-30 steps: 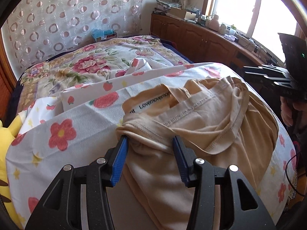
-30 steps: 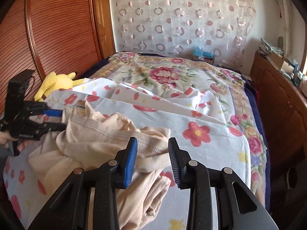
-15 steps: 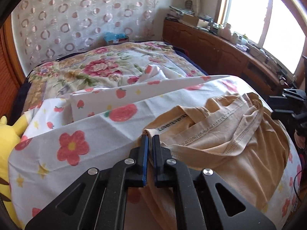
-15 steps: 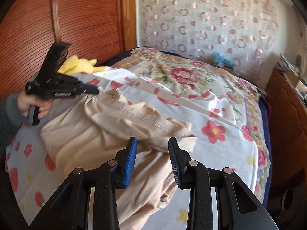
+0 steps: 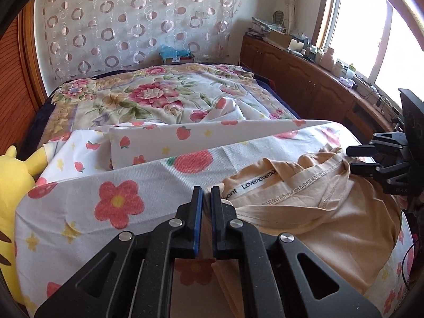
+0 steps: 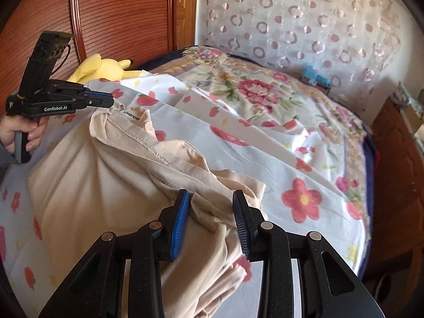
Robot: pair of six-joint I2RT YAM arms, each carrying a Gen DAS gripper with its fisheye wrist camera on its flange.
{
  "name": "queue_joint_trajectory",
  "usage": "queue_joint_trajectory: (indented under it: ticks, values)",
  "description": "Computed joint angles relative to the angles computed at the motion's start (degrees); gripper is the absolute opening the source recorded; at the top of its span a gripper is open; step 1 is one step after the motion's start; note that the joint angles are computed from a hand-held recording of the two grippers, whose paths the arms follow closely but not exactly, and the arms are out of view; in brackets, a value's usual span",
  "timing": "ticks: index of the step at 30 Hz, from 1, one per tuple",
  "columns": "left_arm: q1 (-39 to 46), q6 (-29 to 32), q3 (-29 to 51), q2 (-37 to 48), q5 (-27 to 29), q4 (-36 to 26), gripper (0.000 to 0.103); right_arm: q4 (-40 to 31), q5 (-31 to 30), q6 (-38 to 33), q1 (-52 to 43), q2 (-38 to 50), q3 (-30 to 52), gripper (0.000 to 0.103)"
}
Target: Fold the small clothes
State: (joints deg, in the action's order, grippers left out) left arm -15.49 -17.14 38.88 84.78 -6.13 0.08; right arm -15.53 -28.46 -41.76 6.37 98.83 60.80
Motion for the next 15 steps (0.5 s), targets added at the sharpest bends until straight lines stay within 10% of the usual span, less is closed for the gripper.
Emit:
queue_joint_trajectory:
  ticks: [2,10,15]
  values:
    - [1.1,-0.2,-0.7,-1.1,2.1,0.3,0.014,-3.4,-3.9,0.1,-0.6,1.6,3.2,0.003]
    - [1.0,-1.1,-4.5,-7.8,4.6,-0.3,0.038,5.8,1.6,18.5,-3.1,1.3,3.2,0.003]
    - [-1.0,-1.4,-3.6,-4.9,4.1,-2.4,0.038,2.3,5.6,16.0,-1.3,-0.5,2.3,0.030]
